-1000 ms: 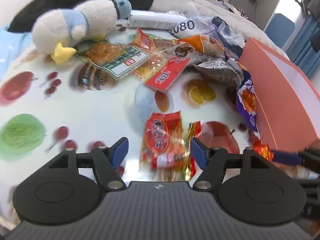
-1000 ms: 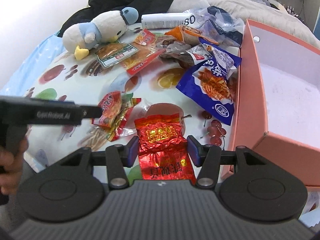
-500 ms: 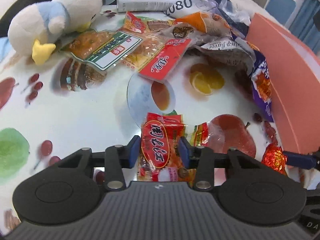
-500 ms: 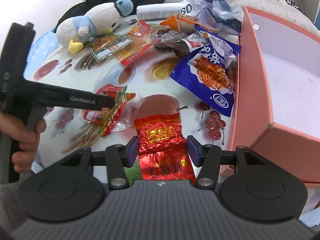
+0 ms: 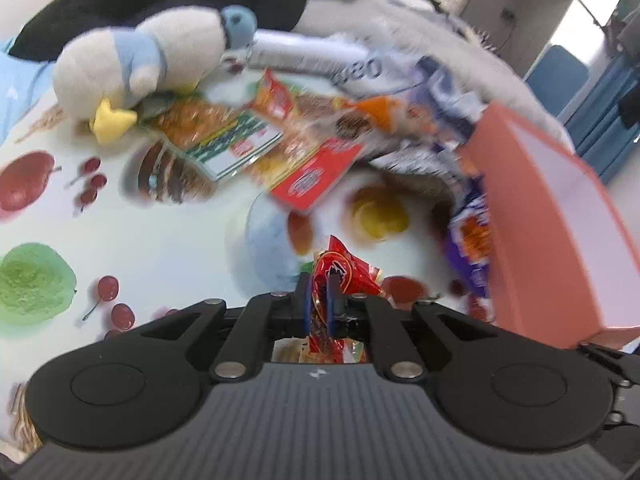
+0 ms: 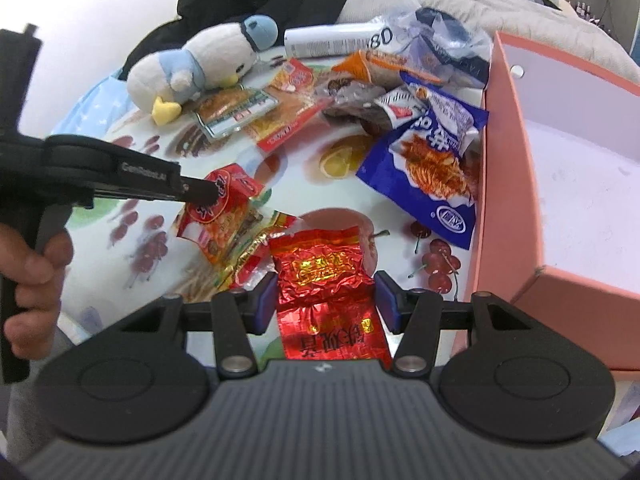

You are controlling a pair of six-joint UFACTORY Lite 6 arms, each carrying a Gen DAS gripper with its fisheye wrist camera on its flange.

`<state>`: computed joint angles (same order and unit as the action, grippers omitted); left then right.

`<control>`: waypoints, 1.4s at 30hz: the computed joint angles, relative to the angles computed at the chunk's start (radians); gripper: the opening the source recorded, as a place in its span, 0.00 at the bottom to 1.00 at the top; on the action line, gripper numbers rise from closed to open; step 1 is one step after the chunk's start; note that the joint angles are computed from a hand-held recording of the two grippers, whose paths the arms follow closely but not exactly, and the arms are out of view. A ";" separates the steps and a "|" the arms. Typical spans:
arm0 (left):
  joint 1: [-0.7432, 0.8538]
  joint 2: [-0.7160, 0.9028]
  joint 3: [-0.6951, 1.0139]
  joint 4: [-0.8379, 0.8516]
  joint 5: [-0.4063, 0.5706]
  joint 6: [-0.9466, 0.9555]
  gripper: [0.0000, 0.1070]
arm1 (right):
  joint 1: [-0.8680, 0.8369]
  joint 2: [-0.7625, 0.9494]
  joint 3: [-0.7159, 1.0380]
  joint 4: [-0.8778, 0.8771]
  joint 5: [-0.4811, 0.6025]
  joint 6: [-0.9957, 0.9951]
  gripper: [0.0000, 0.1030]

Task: Organize snacks
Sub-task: 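Carry both packets over the pink box and open both tools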

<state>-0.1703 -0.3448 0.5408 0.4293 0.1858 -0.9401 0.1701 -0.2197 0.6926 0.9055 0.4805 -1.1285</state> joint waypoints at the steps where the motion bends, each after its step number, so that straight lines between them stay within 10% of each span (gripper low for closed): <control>1: -0.030 -0.023 0.008 0.067 0.032 -0.076 0.06 | -0.005 -0.014 -0.002 -0.003 0.007 0.004 0.53; 23: -0.670 -0.114 0.374 0.396 0.692 -0.551 0.06 | -0.354 -0.358 0.113 -0.080 0.364 0.107 0.53; 34: -0.760 0.125 0.711 0.404 0.690 -0.506 0.06 | -0.719 -0.282 0.268 0.012 0.561 -0.068 0.53; 42: -0.696 0.434 1.046 0.302 0.590 -0.324 0.06 | -0.773 -0.085 0.425 0.014 0.502 -0.082 0.53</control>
<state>-0.8665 0.0895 1.5867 0.7310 0.7758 -1.2639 -0.6034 -0.3052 1.1173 0.9194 0.9822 -1.2110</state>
